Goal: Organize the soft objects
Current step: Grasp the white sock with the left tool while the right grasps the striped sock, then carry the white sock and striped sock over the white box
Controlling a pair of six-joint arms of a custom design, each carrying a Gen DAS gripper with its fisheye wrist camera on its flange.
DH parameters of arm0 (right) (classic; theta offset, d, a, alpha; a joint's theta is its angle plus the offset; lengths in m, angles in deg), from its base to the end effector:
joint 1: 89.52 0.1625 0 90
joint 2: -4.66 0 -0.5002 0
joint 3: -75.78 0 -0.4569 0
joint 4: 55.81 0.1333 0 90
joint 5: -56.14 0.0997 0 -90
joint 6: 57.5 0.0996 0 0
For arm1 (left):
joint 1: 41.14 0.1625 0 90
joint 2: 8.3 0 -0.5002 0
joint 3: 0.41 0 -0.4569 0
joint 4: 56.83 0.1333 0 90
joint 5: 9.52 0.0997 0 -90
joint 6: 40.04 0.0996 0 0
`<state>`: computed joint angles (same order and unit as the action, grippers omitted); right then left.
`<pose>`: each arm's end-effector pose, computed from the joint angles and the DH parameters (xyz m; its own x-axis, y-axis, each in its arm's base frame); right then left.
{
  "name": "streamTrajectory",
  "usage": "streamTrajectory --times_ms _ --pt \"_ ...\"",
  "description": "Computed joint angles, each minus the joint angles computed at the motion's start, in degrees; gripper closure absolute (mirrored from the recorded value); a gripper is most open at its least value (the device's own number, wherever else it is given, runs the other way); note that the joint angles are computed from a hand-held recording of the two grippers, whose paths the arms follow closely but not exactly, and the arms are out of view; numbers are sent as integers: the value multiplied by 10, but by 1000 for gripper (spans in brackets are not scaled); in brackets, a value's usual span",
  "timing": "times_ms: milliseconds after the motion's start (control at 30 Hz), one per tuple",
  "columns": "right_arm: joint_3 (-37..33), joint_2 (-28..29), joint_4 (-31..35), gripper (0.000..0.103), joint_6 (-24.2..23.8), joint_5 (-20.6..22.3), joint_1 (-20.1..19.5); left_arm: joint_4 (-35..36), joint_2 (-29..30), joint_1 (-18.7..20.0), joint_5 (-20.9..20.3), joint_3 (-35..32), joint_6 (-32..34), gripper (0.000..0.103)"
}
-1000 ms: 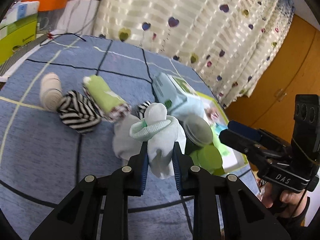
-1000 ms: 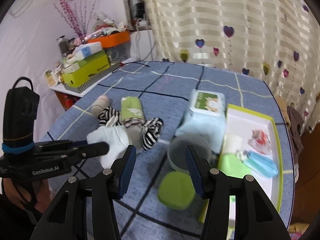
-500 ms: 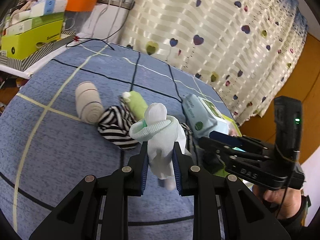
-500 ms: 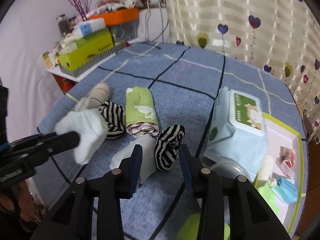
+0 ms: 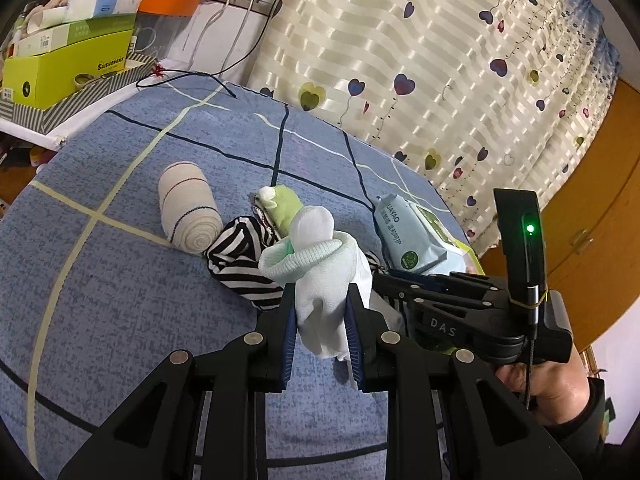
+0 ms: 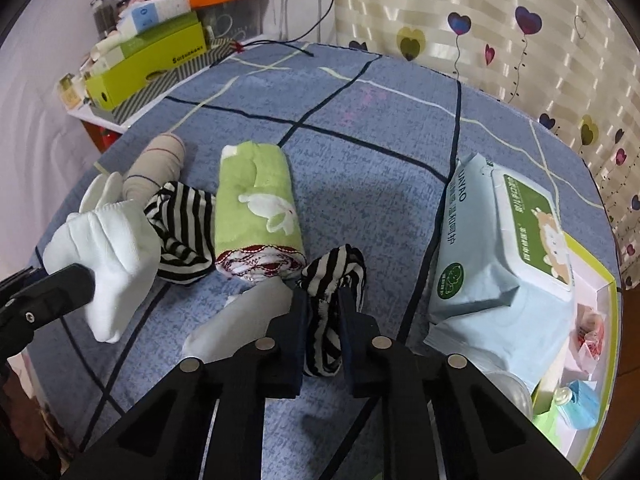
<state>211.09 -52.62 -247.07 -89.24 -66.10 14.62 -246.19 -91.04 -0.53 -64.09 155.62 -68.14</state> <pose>0.1974 -0.4556 0.0983 -0.6231 -0.4710 0.6244 -0.6494 0.7565 -0.0775 -0.1184 -0.3532 0.1920 -0.9597 0.1240 -0.2524 0.2606 0.7290 -0.6329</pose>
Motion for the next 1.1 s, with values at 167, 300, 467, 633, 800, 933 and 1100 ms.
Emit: streamTrajectory --times_ms 167,300,467,633,800,933,1100 --pt "8 -8 -14 92 -7 18 -2 3 -1 -3 2 0 -3 80" --pt "24 -35 -31 93 -9 43 0 11 -8 -16 13 1 -9 80" --pt "51 -76 -48 93 -16 84 6 30 -20 -43 27 3 -22 80" --pt "81 -122 -60 93 -21 119 12 57 -31 -77 43 2 -38 80" --pt "108 -164 -68 93 -23 136 13 81 -29 -107 51 -4 -50 80" --pt "126 -196 -74 93 -27 145 9 92 -19 -126 53 -8 -61 80" --pt "146 -234 -75 93 -31 154 0 102 -5 -143 51 -14 -69 80"
